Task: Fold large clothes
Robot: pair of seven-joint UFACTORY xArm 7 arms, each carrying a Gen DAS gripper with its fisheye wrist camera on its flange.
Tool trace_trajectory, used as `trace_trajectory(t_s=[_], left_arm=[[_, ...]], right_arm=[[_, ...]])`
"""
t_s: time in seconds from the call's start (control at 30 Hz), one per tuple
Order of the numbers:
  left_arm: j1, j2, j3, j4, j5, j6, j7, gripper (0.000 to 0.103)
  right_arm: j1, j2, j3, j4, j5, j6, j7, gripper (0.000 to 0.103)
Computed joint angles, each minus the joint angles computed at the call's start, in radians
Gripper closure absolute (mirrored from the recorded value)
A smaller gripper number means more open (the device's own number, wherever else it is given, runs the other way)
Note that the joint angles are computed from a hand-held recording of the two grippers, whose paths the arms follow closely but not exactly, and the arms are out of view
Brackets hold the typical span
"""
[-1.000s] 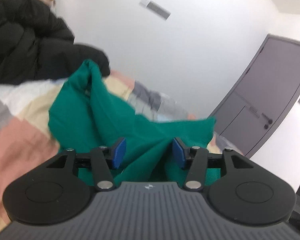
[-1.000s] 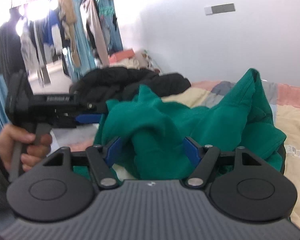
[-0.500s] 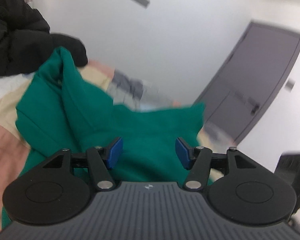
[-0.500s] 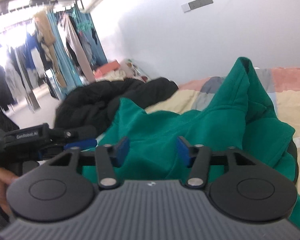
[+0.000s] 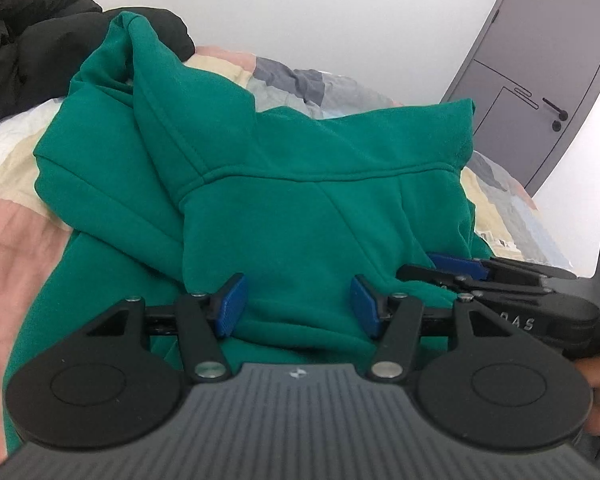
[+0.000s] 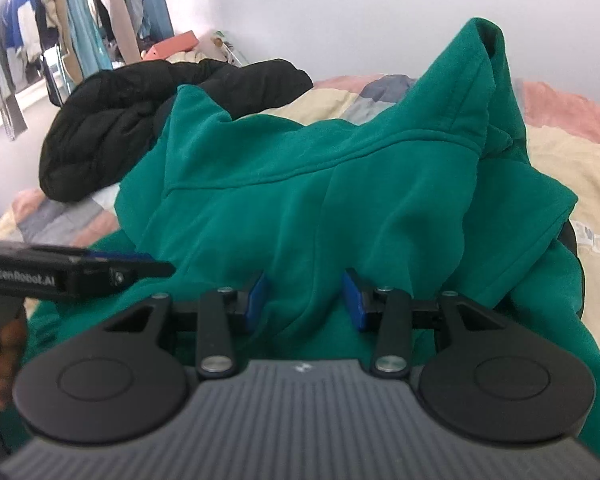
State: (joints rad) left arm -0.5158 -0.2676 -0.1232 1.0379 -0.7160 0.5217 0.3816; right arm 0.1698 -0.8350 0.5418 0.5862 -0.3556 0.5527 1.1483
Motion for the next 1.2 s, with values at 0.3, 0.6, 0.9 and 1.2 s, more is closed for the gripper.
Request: trace_trajectory(t_s=[0.3,0.6,0.9,1.2], left_arm=[[-0.024,-0.033,0.041,0.001,-0.107,-0.077,0.079,0.038],[0.003,0.14,0.006,0.173,-0.07,-0.203,0.12,0.038],[0.098,0.319,-0.061,0.307,0.094,-0.207,-0.047,0.038],[0.166,0.392,-0.099,0.341,0.058,-0.131,-0.059,0.038]], right_arm=[[-0.007,-0.065,0.013,-0.004,-0.004,0.012,0.025,0.057],[-0.124,-0.091,0.015,0.059,-0.073,-0.071,-0.049,0.057],[-0.341,0.015,0.019,0.085,-0.128,-0.188,-0.083,0.058],[-0.299,0.085,-0.051,-0.001,-0.081,-0.181,-0.082,0.06]])
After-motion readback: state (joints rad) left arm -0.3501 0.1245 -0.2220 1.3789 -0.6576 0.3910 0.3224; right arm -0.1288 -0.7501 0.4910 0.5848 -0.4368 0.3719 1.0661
